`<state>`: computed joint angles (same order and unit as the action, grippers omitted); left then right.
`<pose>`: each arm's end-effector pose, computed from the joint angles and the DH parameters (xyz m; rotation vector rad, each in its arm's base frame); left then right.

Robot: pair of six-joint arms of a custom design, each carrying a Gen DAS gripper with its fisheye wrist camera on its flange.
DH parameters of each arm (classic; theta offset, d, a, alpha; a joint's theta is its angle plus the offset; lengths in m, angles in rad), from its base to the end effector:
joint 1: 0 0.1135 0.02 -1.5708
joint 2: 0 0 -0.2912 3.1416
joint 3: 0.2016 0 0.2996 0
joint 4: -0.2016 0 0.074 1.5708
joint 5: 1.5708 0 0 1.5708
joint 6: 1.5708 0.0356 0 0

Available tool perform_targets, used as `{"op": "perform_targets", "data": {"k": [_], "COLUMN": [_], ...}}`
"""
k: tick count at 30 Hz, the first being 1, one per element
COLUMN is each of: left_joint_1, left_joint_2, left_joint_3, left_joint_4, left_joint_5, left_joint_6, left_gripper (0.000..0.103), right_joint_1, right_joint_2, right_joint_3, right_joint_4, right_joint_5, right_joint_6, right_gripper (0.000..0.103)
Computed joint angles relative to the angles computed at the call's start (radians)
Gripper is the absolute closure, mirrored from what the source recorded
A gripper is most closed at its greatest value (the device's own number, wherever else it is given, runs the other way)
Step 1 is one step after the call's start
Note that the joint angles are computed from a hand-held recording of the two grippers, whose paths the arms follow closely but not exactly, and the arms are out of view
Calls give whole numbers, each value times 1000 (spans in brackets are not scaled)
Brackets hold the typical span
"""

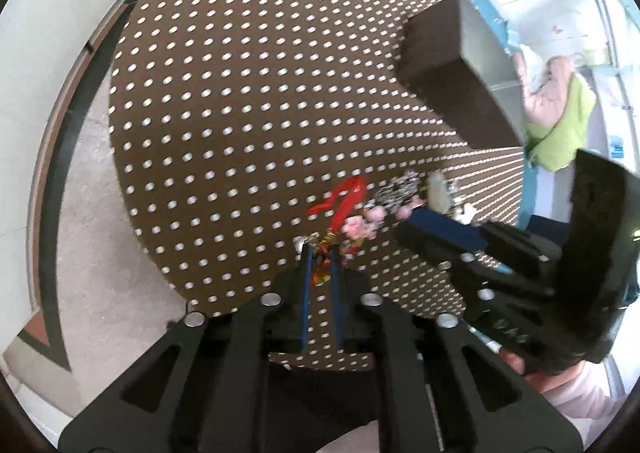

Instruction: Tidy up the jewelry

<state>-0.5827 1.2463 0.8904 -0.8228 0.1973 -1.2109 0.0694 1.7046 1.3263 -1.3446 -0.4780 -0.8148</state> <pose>0.2173 -0.1516 0.2428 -0.8652 2.8529 -0.6466 0.3358 0.0398 0.2450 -1.2375 2.7451 0.7667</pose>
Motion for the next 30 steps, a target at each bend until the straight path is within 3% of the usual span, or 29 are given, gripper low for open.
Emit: {"op": "perform_targets", "data": {"k": [2, 5, 11, 13, 14, 15, 19, 23, 30], "left_joint_1": [0, 0, -25, -40, -44, -45, -51, -47, -36], "left_joint_2": [1, 10, 34, 75, 86, 93, 45, -73, -189], "left_joint_3": [-4, 0, 14, 31, 36, 37, 36, 63, 78], "left_joint_4": [-10, -41, -84, -72, -65, -61, -73, -149, -254], "left_joint_5": [0, 0, -1, -14, -20, -23, -70, -154, -217], "left_joint_6": [-6, -5, 20, 21, 24, 23, -7, -39, -78], "left_gripper": [73, 62, 62, 69, 88, 99, 100, 100, 100], "right_joint_1": [6, 26, 72, 77, 77, 78, 92, 105, 191], "right_joint_2": [0, -4, -3, 1, 1, 0, -1, -3, -33], "right_joint_3": [5, 0, 1, 0, 0, 0, 7, 10, -31], "right_joint_4": [-11, -11, -3, -1, 0, 2, -4, -25, 8], "right_joint_5": [-4, 0, -8, -5, -3, -2, -13, -29, -23], "right_joint_6": [-5, -6, 16, 23, 25, 27, 38, 17, 22], "right_gripper": [80, 80, 80, 80, 80, 80, 80, 80, 80]}}
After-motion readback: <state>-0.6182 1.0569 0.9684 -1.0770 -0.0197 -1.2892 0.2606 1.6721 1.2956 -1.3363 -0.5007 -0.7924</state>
